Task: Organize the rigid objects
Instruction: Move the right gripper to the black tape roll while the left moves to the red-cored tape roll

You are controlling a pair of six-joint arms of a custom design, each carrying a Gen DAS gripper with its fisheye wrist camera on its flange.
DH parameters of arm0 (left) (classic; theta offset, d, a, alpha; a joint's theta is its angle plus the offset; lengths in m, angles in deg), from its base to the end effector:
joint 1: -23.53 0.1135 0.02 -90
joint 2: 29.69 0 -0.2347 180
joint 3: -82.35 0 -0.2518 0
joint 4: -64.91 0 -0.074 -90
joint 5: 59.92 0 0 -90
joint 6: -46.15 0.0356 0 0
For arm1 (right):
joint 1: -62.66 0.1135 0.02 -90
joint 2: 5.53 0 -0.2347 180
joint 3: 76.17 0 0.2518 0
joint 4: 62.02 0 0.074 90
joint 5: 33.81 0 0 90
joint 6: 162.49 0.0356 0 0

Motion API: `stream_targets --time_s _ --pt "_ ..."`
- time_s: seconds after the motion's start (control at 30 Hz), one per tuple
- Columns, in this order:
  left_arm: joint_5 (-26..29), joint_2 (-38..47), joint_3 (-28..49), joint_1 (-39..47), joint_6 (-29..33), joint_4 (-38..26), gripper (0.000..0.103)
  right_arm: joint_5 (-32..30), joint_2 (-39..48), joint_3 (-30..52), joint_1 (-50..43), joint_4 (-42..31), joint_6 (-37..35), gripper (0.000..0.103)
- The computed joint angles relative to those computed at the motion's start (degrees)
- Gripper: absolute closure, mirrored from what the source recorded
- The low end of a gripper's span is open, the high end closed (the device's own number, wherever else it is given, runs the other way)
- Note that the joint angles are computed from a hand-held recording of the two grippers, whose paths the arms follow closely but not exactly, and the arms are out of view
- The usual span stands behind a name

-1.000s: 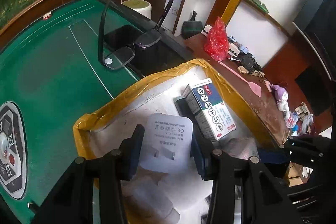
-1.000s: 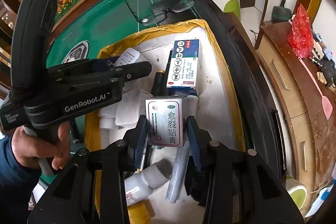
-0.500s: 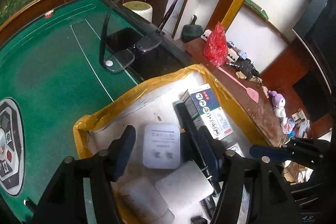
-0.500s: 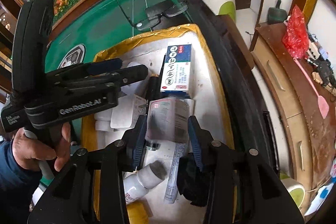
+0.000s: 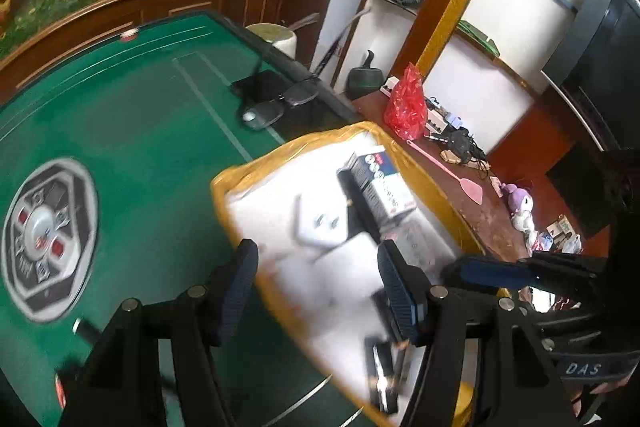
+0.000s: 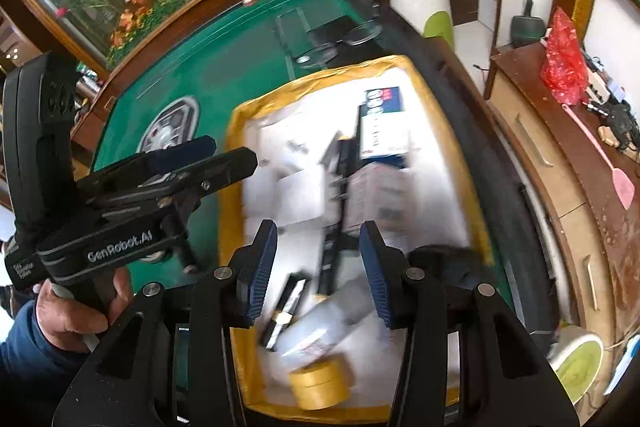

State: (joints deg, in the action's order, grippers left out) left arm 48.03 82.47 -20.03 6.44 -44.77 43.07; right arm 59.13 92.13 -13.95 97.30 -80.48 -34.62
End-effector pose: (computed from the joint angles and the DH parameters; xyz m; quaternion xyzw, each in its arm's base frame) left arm 0.3559 -0.1209 0.0983 0.1777 0.9298 -0.1922 0.2588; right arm 0.2651 0.1809 0.1116 0.0347 0.9499 0.1635 0.2642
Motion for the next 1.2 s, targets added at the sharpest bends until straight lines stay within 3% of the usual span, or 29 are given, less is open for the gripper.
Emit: stream_targets --time_s 0.3,0.43,0.57,0.7,0.8,1.0,1.07,1.2 --pt "2.1 -11.3 -13.1 10.8 3.6 0.7 0.04 0.7 6.7 7.3 7.9 -0.4 3.2 0.06" --pt "2.1 -12.8 -16.0 20.6 6.1 0.7 0.028 0.9 10.3 11.5 10.6 -1.0 3.7 0.06" --pt "0.4 -5.5 -12.1 28.8 7.2 0.3 0.027 1.4 12.9 14.6 12.7 -2.1 4.2 0.06" --pt "1.6 2.3 -6.3 30.5 9.9 -3.2 0.027 1.8 14.5 16.4 13.9 -3.0 5.1 0.06" --pt "-1.3 4.1 -7.3 29.6 11.5 -0.7 0.027 2.2 15.9 18.2 14.4 -3.9 5.7 0.06" --pt "4.0 1.9 -12.1 34.2 14.3 1.1 0.029 1.4 19.6 22.7 15.5 -5.2 5.6 0.06" --pt "6.5 -0.3 -14.3 36.4 16.5 -0.1 0.037 0.3 21.1 24.6 15.9 -5.5 5.2 0.06" --pt "9.9 -5.0 -21.5 41.7 23.3 -1.0 0.038 -3.0 24.4 28.3 16.4 -4.9 3.6 0.06"
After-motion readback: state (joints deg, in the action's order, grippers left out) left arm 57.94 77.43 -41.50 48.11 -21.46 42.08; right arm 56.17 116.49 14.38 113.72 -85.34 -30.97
